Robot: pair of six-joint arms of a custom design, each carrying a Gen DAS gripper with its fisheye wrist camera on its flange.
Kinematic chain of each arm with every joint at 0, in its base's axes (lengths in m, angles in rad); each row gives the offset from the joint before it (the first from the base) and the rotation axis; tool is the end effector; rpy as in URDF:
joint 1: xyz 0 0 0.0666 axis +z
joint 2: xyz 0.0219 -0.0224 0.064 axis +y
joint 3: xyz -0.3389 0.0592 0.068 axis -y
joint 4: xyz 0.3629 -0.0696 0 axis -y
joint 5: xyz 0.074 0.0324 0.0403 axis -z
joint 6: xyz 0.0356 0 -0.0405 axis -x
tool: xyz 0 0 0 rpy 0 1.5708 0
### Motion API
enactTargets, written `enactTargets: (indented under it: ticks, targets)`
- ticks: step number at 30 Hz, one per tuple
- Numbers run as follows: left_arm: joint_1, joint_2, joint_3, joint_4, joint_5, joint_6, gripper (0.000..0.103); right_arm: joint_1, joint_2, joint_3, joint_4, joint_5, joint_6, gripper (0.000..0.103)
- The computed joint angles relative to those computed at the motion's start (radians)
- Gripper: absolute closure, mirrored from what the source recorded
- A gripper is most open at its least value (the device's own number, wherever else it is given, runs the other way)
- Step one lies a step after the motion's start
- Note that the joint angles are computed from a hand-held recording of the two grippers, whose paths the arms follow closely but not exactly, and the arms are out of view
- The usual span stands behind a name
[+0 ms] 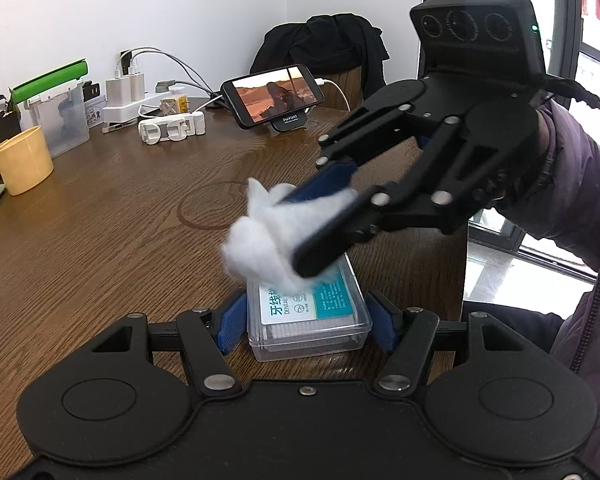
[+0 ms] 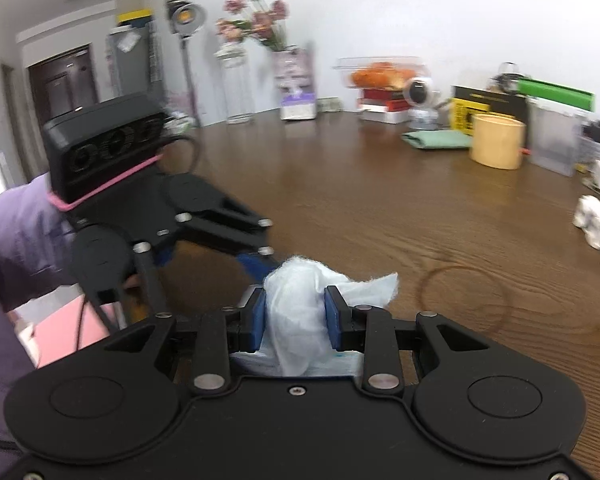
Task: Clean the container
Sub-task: 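Keep rubbing the tissue over the box lid with the right gripper while left holds it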
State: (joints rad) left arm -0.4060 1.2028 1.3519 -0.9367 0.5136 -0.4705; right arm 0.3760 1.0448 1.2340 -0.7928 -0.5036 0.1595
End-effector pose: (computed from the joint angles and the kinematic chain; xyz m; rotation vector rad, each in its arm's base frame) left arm 0.3570 -0.1729 0.4506 1.1948 1.9653 -0.5697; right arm 0.3226 0.1454 0.4662 -0.8471 1.9922 0.6704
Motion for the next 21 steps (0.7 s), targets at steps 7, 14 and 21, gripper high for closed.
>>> enactTargets:
  ticks: [7, 14, 21]
  targets:
    - [-0.001, -0.002, -0.002, 0.001, 0.0, 0.001, 0.04, 0.037, 0.018, -0.001, 0.026, -0.045, -0.001, 0.069]
    - [0.001, -0.002, -0.003, 0.0, 0.001, -0.001, 0.04, -0.002, -0.01, -0.001, -0.038, -0.056, 0.051, 0.07]
    - [0.001, -0.004, -0.004, -0.001, 0.0, -0.001, 0.04, 0.004, 0.004, -0.014, 0.037, -0.006, -0.027, 0.069]
